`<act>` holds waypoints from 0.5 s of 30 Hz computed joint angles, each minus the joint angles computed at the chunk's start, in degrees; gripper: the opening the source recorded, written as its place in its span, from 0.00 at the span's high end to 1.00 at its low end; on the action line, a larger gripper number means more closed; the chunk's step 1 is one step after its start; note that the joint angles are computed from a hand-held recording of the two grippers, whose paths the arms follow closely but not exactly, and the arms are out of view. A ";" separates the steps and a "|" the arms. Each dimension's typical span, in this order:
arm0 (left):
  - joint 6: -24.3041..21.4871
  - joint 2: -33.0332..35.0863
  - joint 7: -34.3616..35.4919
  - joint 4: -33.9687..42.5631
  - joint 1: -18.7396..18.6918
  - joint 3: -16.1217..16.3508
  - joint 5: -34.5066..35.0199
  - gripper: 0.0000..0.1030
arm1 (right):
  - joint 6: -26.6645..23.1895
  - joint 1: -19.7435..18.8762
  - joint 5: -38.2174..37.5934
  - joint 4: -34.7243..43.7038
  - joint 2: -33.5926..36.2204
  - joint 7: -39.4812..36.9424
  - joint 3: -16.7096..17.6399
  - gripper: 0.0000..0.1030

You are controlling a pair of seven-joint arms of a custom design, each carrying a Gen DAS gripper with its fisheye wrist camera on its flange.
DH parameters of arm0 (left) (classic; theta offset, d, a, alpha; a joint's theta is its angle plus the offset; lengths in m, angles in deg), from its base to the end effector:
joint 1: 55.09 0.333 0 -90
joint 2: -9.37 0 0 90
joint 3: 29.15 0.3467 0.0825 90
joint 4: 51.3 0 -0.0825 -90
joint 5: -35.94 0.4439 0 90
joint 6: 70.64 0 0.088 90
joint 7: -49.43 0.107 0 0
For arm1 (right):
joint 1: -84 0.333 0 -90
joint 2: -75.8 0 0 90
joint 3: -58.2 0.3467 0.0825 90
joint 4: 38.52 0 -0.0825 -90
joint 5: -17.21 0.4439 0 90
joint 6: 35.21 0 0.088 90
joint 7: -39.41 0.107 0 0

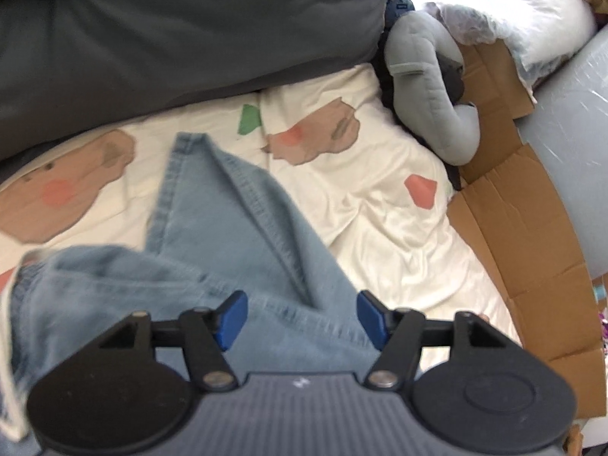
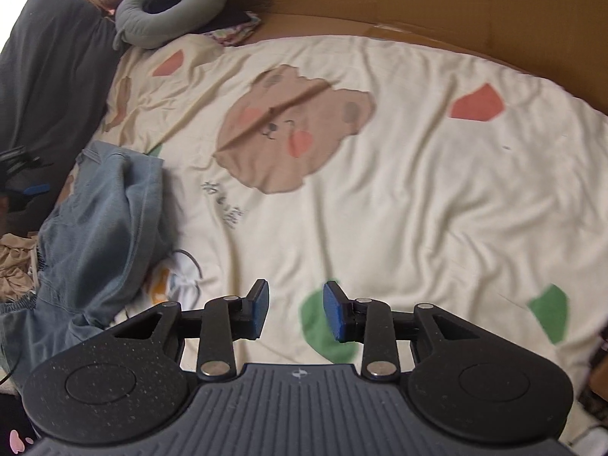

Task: Fold clothes
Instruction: 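Open both grippers and release the jeans onto the duvet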

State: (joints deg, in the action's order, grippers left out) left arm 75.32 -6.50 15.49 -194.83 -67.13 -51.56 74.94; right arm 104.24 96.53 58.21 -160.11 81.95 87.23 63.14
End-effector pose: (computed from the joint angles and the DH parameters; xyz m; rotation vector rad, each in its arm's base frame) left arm 0.4105 -0.2913 0.3957 -2.6317 0.7170 -0.7403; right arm 0.5996 0.1898 0.3763 -2.2514 1.2873 0.1603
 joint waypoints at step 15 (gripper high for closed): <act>8.83 16.60 -0.87 8.15 -0.27 7.78 11.94 0.39 | -1.35 -0.27 8.18 6.04 8.10 -2.58 3.24 0.62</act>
